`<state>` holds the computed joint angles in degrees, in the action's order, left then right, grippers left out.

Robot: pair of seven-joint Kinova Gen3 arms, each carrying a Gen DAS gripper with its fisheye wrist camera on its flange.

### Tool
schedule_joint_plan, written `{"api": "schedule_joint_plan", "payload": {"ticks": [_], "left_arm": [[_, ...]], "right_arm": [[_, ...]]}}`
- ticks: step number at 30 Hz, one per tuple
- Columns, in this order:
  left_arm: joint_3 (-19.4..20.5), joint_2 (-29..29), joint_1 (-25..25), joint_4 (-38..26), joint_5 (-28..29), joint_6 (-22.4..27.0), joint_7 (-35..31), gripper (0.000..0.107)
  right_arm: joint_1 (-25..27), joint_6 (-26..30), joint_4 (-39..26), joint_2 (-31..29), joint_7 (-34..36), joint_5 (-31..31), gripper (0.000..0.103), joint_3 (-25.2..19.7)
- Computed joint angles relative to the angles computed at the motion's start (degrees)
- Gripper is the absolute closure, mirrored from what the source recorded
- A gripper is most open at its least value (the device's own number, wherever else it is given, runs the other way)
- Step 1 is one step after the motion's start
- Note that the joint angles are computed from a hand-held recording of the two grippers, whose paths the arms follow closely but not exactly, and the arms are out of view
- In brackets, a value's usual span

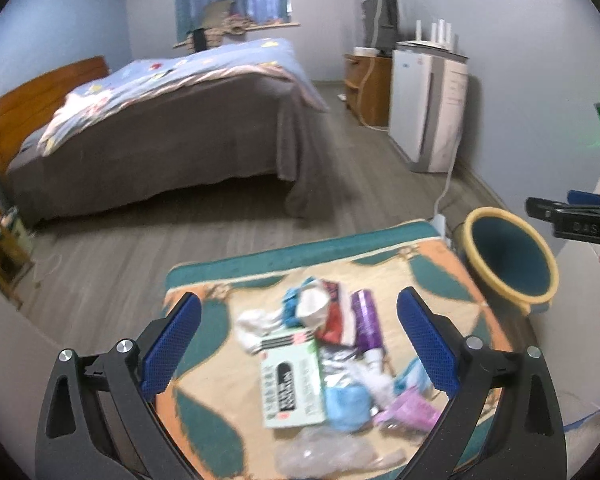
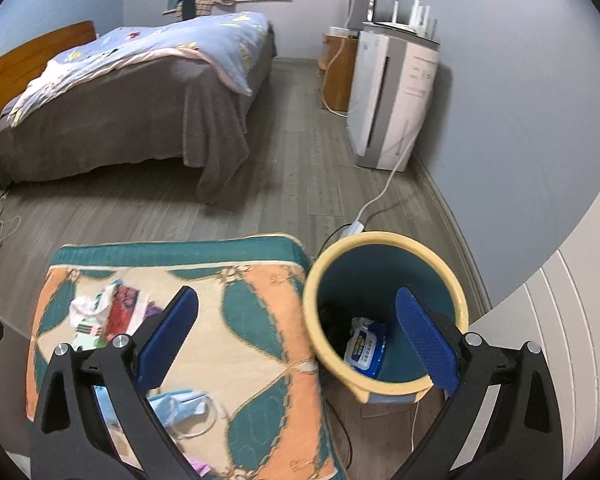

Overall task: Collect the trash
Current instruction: 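Move both open tools back over the cushion of trash, then grasp the pink wrapper with the right tool while the left tool grasps the clear plastic bag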

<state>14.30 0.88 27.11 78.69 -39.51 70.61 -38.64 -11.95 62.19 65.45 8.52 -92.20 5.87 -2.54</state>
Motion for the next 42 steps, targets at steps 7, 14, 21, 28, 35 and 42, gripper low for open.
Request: {"api": "schedule_joint_plan", "payload": {"ticks": [7,14,21,28,35,42], "left_arm": [[0.0,-2.9,-2.7,3.4,0.1,0.7,2.2,0.010],[1.4,-4.6,-4.6,5.3,0.6,0.3,2.4,0.010],[1.9,-5.4,-6.1,8.0,1.6,-0.8,1.6,0.010],[0.2,-3.8,-7.1,9.0,4.9,-0.1,0.9,0.010],[-0.6,-2.4,-6.9,9.1,5.8,0.3,-1.8,0.010],[-1.5,-3.3,-7.8,9.2,8.4,-1.5,-2.7,0.010]], "right_arm": [[-4.8,0.1,3.2,-2.0,-1.3,4.6,0.006,-2.2],[-5.3,0.5,5.3,-2.5,-2.4,2.3,0.006,-2.6],[-4.9,3.0,6.0,-1.2,-5.1,0.1,0.006,-2.3],[-6.5,4.8,7.4,0.2,-9.0,1.5,0.006,-2.5],[-7.1,3.3,13.7,-0.8,-11.2,-1.5,0.006,-3.4],[-9.6,0.8,20.9,-2.0,-13.2,-0.8,0.007,-5.2]]}}
